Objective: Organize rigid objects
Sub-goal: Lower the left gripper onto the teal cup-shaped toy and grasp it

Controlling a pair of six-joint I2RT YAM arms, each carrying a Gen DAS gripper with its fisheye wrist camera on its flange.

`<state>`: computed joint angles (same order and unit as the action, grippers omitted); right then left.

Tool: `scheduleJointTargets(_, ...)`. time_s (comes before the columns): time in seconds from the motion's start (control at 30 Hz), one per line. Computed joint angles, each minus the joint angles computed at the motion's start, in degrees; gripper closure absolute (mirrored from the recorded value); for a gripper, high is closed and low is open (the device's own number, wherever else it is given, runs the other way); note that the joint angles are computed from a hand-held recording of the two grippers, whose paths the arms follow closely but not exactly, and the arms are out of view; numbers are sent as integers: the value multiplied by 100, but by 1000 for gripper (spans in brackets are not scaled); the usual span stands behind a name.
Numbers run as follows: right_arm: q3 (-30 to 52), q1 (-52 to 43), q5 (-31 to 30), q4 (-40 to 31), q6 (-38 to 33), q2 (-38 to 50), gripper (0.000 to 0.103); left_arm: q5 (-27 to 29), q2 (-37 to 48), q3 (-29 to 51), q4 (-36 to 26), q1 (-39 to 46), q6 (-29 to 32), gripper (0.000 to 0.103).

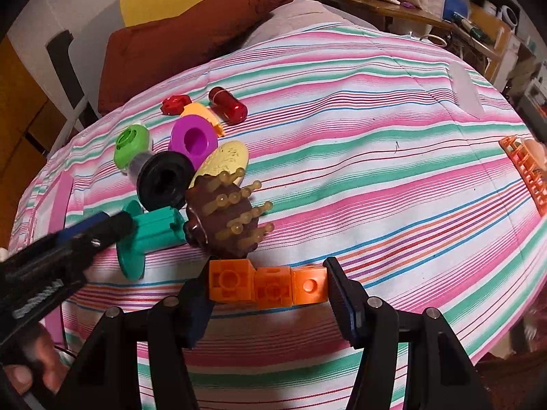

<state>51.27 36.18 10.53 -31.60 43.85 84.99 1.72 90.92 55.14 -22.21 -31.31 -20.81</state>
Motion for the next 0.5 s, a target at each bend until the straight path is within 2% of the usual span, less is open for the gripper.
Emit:
scheduleJointTargets(0.2, 55, 59, 35, -8, 3, 14, 42, 258, -601, -811, 435, 500, 5, 62)
scheduleJointTargets(0.4, 78, 127, 51, -40, 12, 49, 42, 87, -775, -1088, 278, 753, 51, 62)
scheduleJointTargets(0.5, 73, 149, 53, -46, 26, 44, 42, 3, -1155, -1416, 436, 776, -63, 62)
